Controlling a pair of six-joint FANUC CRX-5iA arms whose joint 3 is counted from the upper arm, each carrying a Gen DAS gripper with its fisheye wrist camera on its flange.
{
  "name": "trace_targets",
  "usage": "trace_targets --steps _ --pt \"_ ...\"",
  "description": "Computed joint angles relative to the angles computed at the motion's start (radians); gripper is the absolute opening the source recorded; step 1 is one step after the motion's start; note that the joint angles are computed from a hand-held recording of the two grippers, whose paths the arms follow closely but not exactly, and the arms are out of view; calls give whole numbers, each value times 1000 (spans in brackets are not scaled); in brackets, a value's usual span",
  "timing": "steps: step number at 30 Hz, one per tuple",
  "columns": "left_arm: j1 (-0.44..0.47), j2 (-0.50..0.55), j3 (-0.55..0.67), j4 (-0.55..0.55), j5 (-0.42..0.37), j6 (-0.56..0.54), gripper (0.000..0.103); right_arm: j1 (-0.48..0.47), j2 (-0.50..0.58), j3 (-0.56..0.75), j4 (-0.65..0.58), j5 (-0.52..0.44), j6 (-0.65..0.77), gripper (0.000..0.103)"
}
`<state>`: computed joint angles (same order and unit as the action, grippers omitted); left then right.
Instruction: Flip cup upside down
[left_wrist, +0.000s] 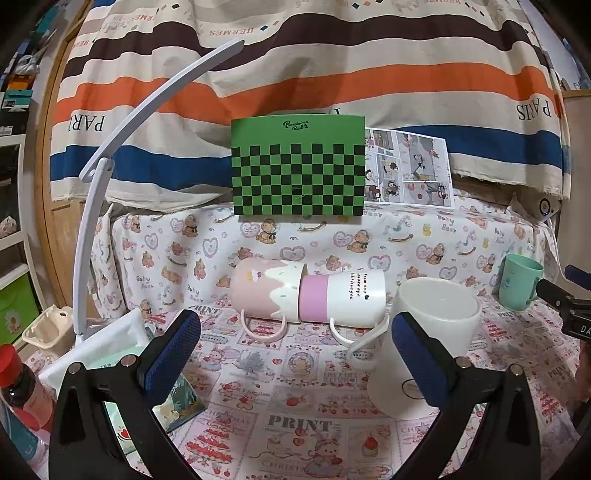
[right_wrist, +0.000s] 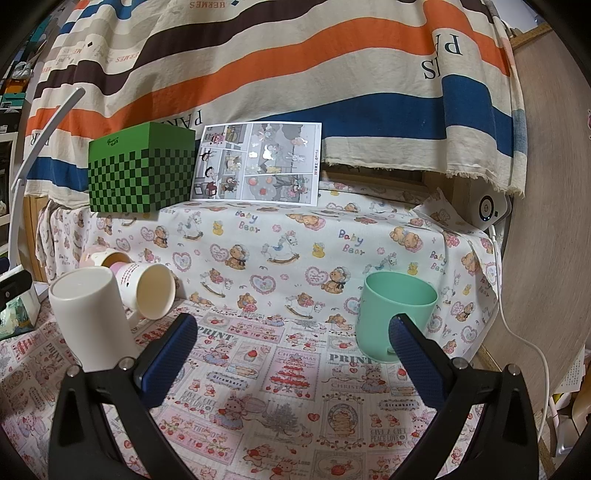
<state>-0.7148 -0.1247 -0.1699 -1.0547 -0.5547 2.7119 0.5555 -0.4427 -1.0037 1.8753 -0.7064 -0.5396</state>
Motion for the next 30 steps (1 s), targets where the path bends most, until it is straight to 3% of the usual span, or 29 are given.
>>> trace_targets --steps 30 --pt "6 -1 -1 7 6 -10 103 -1 1 1 1 2 -1 103"
